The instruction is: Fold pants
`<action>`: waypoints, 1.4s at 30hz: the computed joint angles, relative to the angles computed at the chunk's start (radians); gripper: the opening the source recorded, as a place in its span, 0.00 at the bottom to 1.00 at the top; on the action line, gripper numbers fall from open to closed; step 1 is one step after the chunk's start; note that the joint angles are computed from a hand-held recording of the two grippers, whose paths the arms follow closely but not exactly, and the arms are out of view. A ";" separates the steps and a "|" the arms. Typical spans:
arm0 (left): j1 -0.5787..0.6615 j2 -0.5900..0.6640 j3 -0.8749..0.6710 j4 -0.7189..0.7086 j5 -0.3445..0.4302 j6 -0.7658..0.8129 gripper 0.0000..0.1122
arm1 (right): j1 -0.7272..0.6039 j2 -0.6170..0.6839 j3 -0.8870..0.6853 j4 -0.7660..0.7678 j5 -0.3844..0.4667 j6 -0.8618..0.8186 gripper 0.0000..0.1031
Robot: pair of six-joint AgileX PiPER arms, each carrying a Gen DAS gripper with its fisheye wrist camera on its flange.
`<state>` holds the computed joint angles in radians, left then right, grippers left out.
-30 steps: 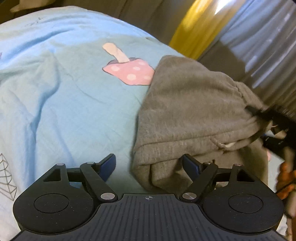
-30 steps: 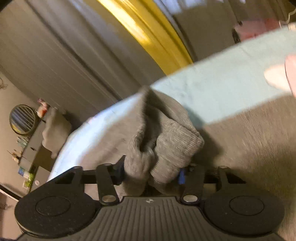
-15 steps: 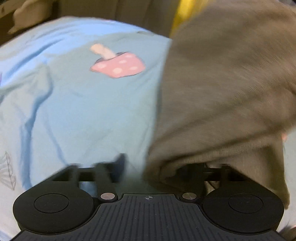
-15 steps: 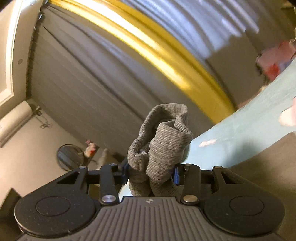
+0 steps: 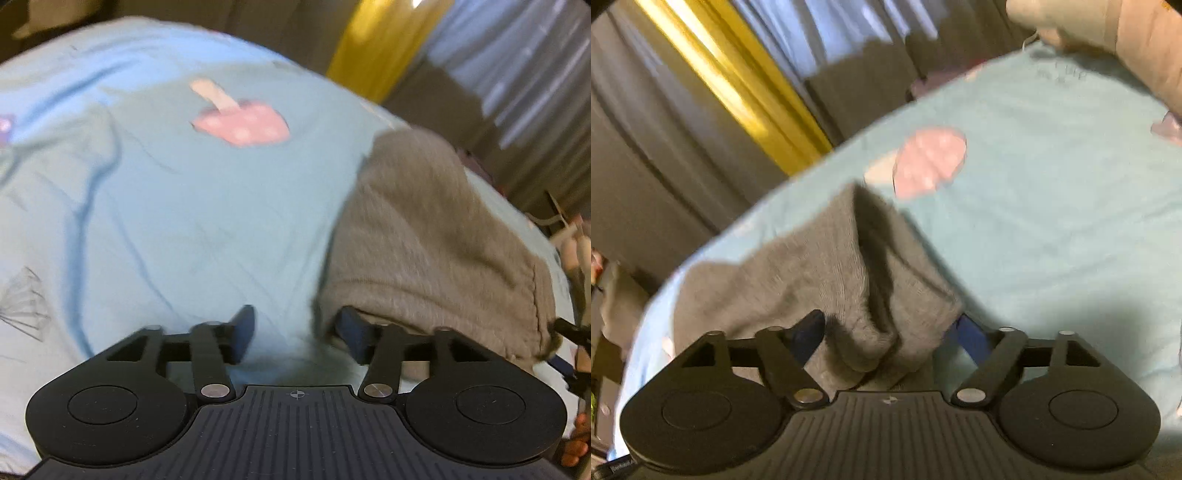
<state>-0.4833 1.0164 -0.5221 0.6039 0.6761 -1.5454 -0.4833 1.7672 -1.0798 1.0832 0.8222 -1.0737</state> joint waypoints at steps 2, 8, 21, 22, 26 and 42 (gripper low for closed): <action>-0.027 0.009 -0.033 0.069 0.036 -0.052 0.57 | -0.006 -0.016 -0.004 0.041 -0.015 -0.057 0.87; -0.018 0.067 -0.106 0.201 0.007 -0.138 0.79 | -0.005 -0.033 -0.006 0.113 0.025 -0.224 0.80; -0.045 0.148 0.017 0.326 -0.111 -0.394 0.80 | -0.056 0.087 -0.170 -0.073 0.248 0.056 0.49; -0.037 0.153 0.016 0.311 -0.120 -0.381 0.80 | -0.065 0.088 -0.173 -0.053 0.285 0.052 0.49; -0.009 0.140 0.028 0.290 -0.148 -0.375 0.81 | -0.044 0.092 -0.171 -0.117 0.265 0.092 0.55; -0.014 0.118 0.043 0.322 -0.152 -0.393 0.81 | -0.013 0.023 -0.135 -0.109 0.139 0.013 0.33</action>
